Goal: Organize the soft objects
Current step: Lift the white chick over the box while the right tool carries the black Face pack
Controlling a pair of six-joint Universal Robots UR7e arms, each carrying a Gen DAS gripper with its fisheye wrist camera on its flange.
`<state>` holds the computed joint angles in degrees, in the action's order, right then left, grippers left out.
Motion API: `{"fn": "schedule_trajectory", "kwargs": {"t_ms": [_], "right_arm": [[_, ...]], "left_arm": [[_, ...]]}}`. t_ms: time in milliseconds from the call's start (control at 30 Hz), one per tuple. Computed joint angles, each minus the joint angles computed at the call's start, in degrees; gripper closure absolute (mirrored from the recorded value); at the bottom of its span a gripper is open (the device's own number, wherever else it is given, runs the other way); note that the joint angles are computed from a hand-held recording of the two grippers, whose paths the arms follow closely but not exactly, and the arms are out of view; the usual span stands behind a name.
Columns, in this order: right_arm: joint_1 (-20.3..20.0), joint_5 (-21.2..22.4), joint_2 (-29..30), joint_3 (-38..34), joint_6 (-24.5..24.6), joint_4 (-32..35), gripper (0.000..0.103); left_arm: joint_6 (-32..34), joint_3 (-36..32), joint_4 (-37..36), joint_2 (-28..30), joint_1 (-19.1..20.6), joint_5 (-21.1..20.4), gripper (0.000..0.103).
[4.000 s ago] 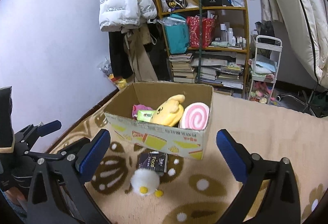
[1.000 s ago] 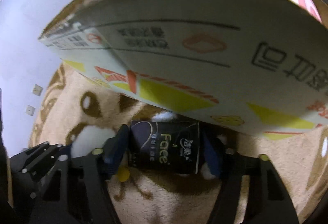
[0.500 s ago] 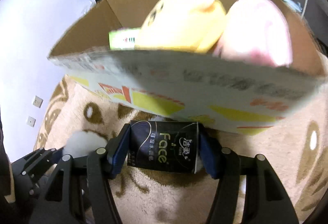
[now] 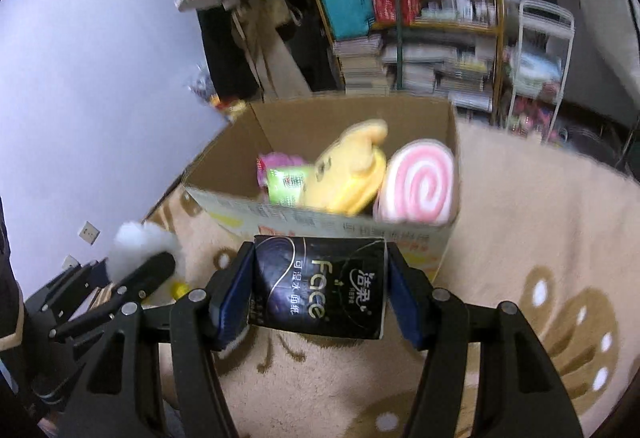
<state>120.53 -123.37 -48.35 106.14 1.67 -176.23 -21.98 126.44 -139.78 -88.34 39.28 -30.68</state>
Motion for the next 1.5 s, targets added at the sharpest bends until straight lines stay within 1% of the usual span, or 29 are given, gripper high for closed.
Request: {"fn": "schedule_trajectory", "kwargs": {"t_ms": [67, 100, 133, 167, 267, 333, 433, 500, 600, 700, 767, 867, 900, 967, 1033, 1133, 1200, 1367, 1500], "right_arm": [[0.8, -0.22, -0.23, 0.04, -1.76, -2.54, 0.037], [1.02, -0.13, -0.75, 0.11, -2.57, -3.46, 0.037], [1.27, -0.14, -0.89, 0.04, -3.1, -4.24, 0.037], [1.74, -0.49, -0.83, -0.22, -4.04, -5.6, 0.037], [2.81, -1.47, -0.48, -1.61, -6.13, -6.79, 0.037], [3.22, -0.97, -0.84, -2.29, -7.21, -7.25, 0.037], [3.69, -1.31, -0.31, -3.62, -9.28, -8.97, 0.037], [4.21, -2.53, 0.42, -4.75, -10.31, -10.62, 0.037], [4.57, -2.96, 1.11, -6.26, -11.26, -12.54, 0.037], [4.31, -3.37, 1.65, -8.17, -12.93, -12.86, 0.037], [3.92, -3.37, 1.94, -9.61, -13.89, -12.42, 0.037], [2.82, -2.72, 2.15, -11.43, -14.77, -11.42, 0.037], [2.35, -2.22, 2.05, -11.86, -14.77, -10.68, 0.037], [1.26, -0.88, 1.88, -12.43, -14.63, -9.38, 0.037], [-0.38, 2.13, 1.67, -12.21, -14.32, -9.46, 0.037], [-2.38, 4.13, 2.08, -10.81, -14.34, -12.42, 0.037], [-3.46, 5.19, 2.42, -10.29, -14.01, -12.83, 0.037], [-4.81, 5.79, 4.13, -10.56, -14.86, -12.31, 0.036], [-5.26, 6.61, 5.25, -10.77, -16.67, -12.51, 0.036]], "left_arm": [[6.36, 1.51, -8.23, 0.24, -1.29, 1.37, 0.062], [7.56, 1.77, -9.97, 0.49, -2.58, 2.17, 0.062], [10.78, 2.21, -14.01, 1.06, -3.69, 3.19, 0.062], [12.83, 2.25, -16.49, 1.48, -4.17, 3.66, 0.062], [17.36, 1.46, -21.36, 2.22, -5.24, 3.77, 0.062], [20.81, 0.64, -24.13, 2.84, -5.52, 3.61, 0.062], [25.62, -1.31, -28.74, 4.71, -5.15, 3.15, 0.062], [28.6, -2.58, -31.89, 6.04, -5.14, 3.45, 0.062], [33.82, -4.35, -36.96, 8.02, -4.84, 3.29, 0.062], [40.77, -6.97, -43.31, 11.07, -3.84, 3.27, 0.062], [43.79, -8.65, -45.52, 12.79, -3.11, 3.12, 0.062], [47.94, -10.46, -48.01, 14.66, -1.42, 0.41, 0.062], [49.43, -11.22, -49.24, 15.72, -0.81, 0.2, 0.062], [49.87, -12.2, -49.33, 16.91, 0.5, -0.54, 0.062], [48.68, -13.01, -48.68, 17.84, 2.11, -1.49, 0.061], [47.86, -13.58, -48.1, 19.12, 4.21, -2.39, 0.061], [46.92, -13.97, -46.9, 19.85, 5.41, -2.91, 0.061], [41.66, -14.51, -42.05, 20.27, 7.56, -4.4, 0.061], [42.53, -14.86, -41.69, 21.45, 8.28, -4.19, 0.061]]}}
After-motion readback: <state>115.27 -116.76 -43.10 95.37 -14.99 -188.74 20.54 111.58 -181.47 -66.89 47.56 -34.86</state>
